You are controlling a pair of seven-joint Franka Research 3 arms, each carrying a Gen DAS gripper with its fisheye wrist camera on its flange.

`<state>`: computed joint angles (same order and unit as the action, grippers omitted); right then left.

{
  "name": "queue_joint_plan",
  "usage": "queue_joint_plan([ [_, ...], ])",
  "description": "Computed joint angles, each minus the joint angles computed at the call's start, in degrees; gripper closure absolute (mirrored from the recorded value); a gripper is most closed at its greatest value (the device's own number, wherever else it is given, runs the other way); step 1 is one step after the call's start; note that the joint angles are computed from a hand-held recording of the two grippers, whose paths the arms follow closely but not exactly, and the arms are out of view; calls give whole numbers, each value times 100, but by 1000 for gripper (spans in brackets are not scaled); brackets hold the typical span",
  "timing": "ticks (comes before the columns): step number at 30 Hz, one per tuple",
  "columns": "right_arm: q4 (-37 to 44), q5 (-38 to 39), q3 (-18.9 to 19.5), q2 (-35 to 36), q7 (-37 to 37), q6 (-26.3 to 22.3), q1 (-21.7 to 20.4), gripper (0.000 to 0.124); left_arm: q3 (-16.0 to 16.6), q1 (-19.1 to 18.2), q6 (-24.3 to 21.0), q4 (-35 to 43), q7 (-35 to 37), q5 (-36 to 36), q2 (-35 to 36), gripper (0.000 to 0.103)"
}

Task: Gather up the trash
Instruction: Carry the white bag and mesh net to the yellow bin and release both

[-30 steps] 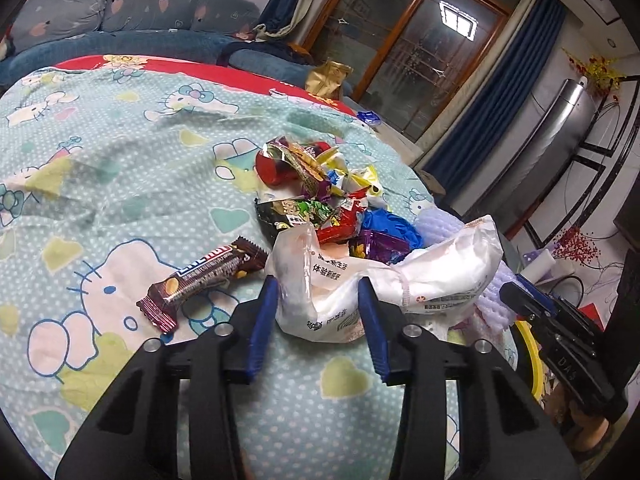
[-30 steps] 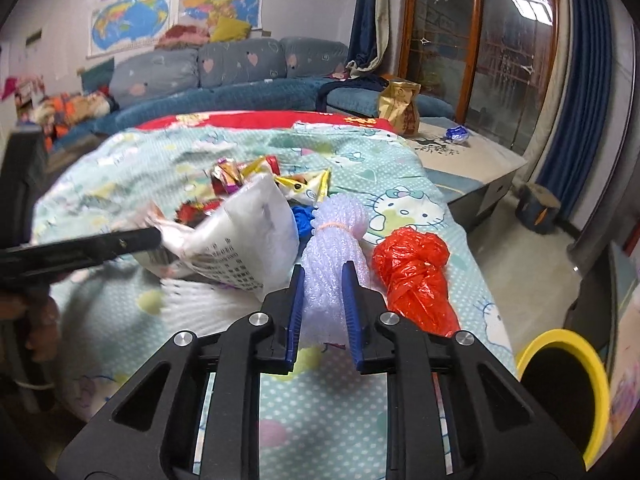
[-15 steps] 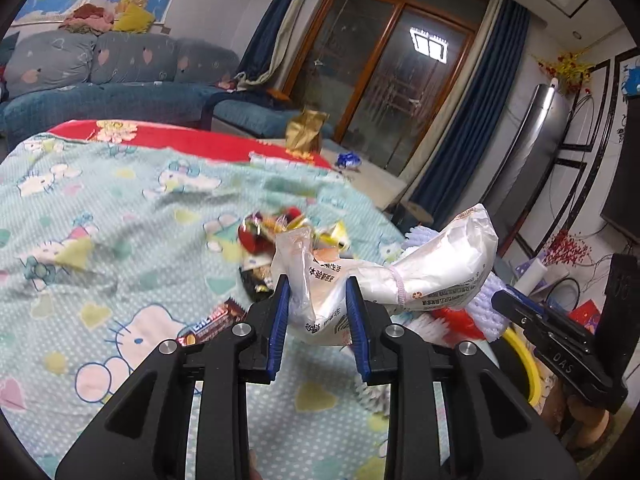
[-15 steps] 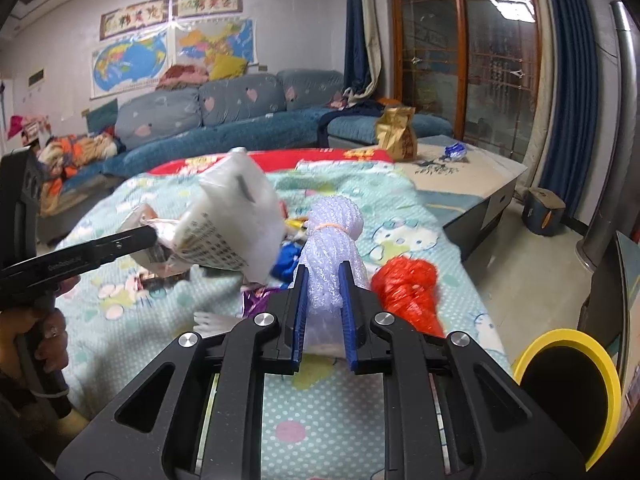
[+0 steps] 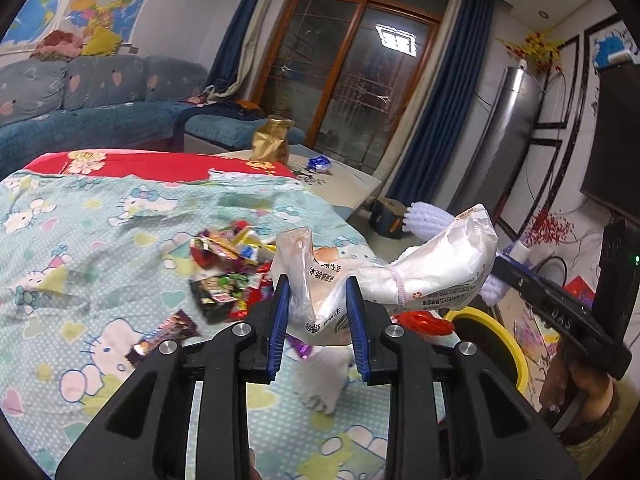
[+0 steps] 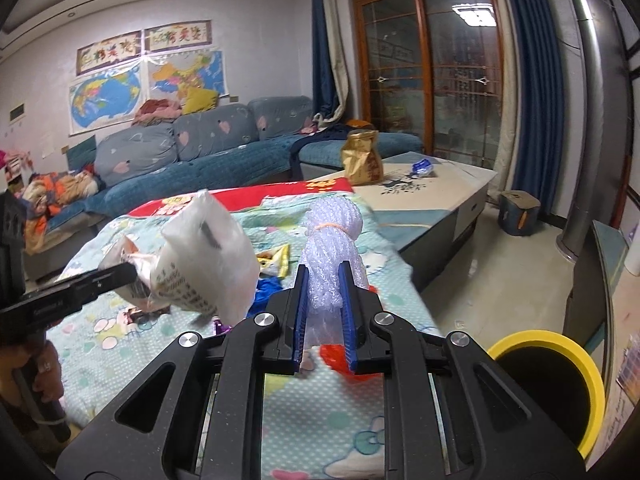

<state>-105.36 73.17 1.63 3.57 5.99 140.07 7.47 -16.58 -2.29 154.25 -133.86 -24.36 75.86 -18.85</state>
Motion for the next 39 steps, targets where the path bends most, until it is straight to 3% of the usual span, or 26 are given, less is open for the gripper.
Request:
queue_joint_plan([
  [23,376,72,-85,413,499,609,-461,113,156,-660,-43,1364,669,198,1417,76],
  [39,730,-197,-69,832,1273,938,-867,113,465,-1327,88,2484,2020,-527,2579,76],
])
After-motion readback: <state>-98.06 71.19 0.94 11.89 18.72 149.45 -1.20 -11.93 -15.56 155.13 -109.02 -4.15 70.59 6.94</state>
